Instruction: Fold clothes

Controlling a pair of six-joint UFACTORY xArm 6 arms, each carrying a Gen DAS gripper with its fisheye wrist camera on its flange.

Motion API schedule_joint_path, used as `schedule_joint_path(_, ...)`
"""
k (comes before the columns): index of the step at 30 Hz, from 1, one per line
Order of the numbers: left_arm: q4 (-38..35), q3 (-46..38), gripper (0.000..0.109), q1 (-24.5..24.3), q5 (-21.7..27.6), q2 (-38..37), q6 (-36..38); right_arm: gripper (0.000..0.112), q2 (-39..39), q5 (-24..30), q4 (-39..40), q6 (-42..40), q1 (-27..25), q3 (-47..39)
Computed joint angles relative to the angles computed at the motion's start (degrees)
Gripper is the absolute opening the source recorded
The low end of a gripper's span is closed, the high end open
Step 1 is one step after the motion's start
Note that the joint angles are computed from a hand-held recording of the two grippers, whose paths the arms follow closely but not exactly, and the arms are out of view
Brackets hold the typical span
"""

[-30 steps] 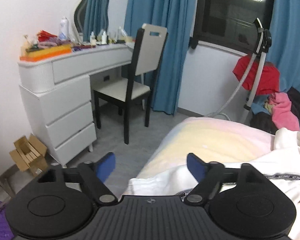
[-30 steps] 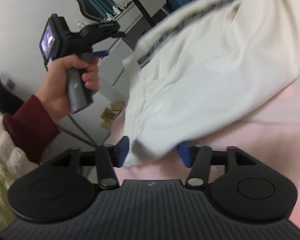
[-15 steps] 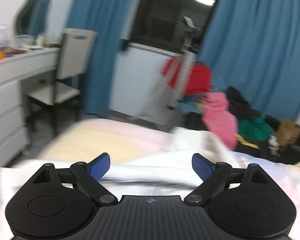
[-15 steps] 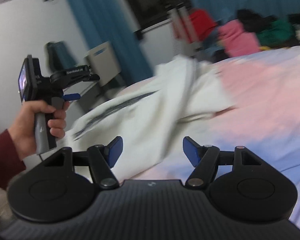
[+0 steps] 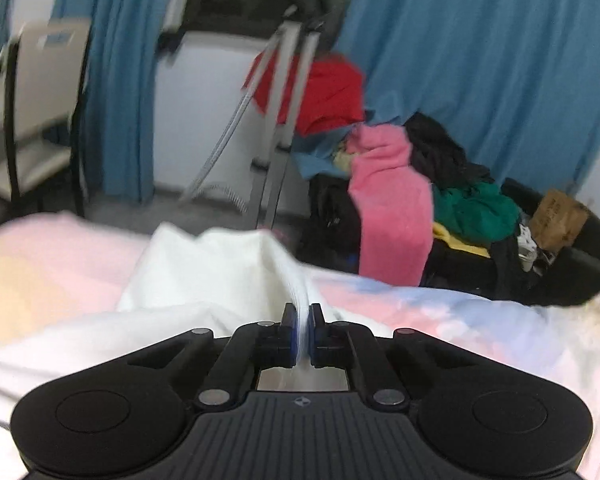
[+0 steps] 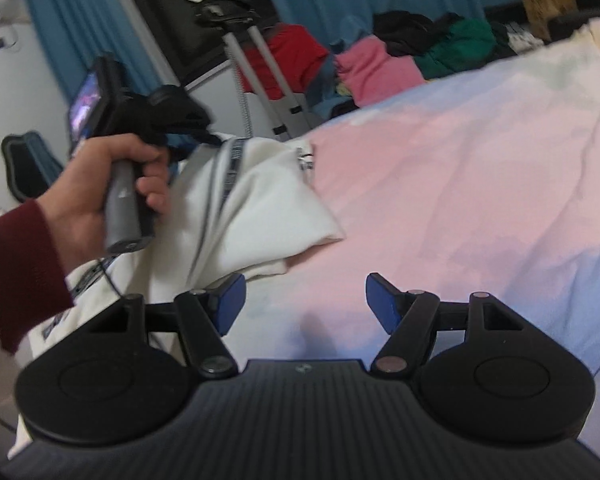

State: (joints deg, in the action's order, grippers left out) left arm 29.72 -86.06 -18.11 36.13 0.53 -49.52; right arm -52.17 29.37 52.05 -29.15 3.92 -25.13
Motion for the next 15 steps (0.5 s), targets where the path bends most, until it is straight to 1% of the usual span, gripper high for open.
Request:
schedule_joint_path(2,5.4,2.5,0.004,-1.9,-0.6,-3.4,0.9,0.070,-0.9,-1.3,-0.4,1.9,-0.5,0.7)
schedule_joint_path(4,8.2,5.1,0.004,-4.3,-0.7,-7.0,1.8,0.070,-2.9,-2.8,-0.9,3.3,-1.0,1.8)
schedule_joint_path(6,11.1,9.9,0.003,-7.1,-1.0,-13.0,1.2,0.070,-4.3,-4.4,-0.5,3.5,-1.0,2.7)
schedule_joint_path(9,14.6,17.3,0.003,-12.2,0.6,-22.6,-1.8,0.070,-7.9,-4.0,0.3,2.7,-1.8,3.8)
schedule_joint_path(11,18.3,23.1,0.003,-16.8,3.5,-30.4,-5.0,0.069,-10.1,-3.7,0.1,2.4,-2.1,4.3)
schedule_joint_path(12,19.0,26.1,0.003,-19.4,5.2,-34.1,-6.6,0.069,-11.0,-3.4,0.1,1.9,-2.2,4.5)
schedule_joint_path(14,20.7,31.0,0.003,-25.8,10.0,-41.2,-10.5,0.069,-13.2,-2.5,-0.2,1.0,-2.3,4.8)
schedule_joint_path(15,22.0,33.1,0.003,-29.9,13.1,-44.6,-12.9,0.068,-14.1,-1.7,0.2,0.5,-2.5,4.7)
